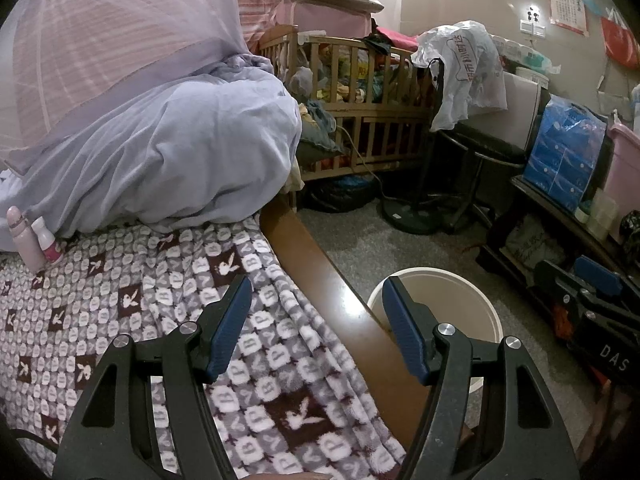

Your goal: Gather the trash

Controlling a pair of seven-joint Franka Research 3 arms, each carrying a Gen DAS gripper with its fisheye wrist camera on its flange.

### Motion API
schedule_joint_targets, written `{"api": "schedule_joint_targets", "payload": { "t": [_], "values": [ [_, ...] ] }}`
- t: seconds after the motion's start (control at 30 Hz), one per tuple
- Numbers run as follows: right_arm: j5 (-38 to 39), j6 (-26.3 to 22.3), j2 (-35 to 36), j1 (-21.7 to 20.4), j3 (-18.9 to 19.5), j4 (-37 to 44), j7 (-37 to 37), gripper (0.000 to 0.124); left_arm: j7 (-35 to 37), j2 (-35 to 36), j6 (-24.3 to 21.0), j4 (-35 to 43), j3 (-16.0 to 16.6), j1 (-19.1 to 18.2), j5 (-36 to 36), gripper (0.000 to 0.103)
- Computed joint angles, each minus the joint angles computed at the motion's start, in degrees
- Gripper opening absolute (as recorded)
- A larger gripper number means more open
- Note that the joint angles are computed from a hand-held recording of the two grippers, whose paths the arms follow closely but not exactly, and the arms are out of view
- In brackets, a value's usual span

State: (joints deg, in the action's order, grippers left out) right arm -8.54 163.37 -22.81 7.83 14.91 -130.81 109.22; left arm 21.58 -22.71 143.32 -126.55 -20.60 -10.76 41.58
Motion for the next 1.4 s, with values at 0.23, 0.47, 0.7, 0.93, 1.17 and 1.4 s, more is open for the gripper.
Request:
{"api": "schedule_joint_targets", "payload": {
  "t": [0.23, 0.47, 0.7, 0.93, 1.17, 1.4],
  "values": [
    [0.2, -0.3, 0.3, 0.2, -0.4, -0.1, -0.3, 0.073, 0.1, 0.1, 0.1, -0.2, 0.0, -0.1, 0.0, 0.067],
    [-0.3, -0.7, 0.7, 0.2, -0.2, 0.3, 0.1, 0.073, 0.1, 0.1, 0.2, -0.2, 0.1, -0.1, -0.1, 0.067],
    [-0.7, -1.3, 1.1, 0.4, -0.4, 0.8, 0.3, 0.073, 0.0, 0.3, 0.2, -0.1, 0.0, -0.1, 0.1, 0.067],
    [-0.8, -1.4, 1.2, 0.6, -0.6, 0.8, 0.3, 0.073, 0.0, 0.3, 0.2, -0.1, 0.0, -0.1, 0.2, 0.067],
    [-0.9, -1.5, 1.2, 0.6, -0.7, 0.9, 0.3, 0.073, -0.1, 0.6, 0.3, 0.1, 0.1, -0.3, 0.1, 0.067],
    [-0.8, -1.5, 0.9, 0.7, -0.9, 0.3, 0.2, 0.074, 0.6, 0.9, 1.1, -0.2, 0.3, -0.4, -0.1, 0.067]
  ]
}}
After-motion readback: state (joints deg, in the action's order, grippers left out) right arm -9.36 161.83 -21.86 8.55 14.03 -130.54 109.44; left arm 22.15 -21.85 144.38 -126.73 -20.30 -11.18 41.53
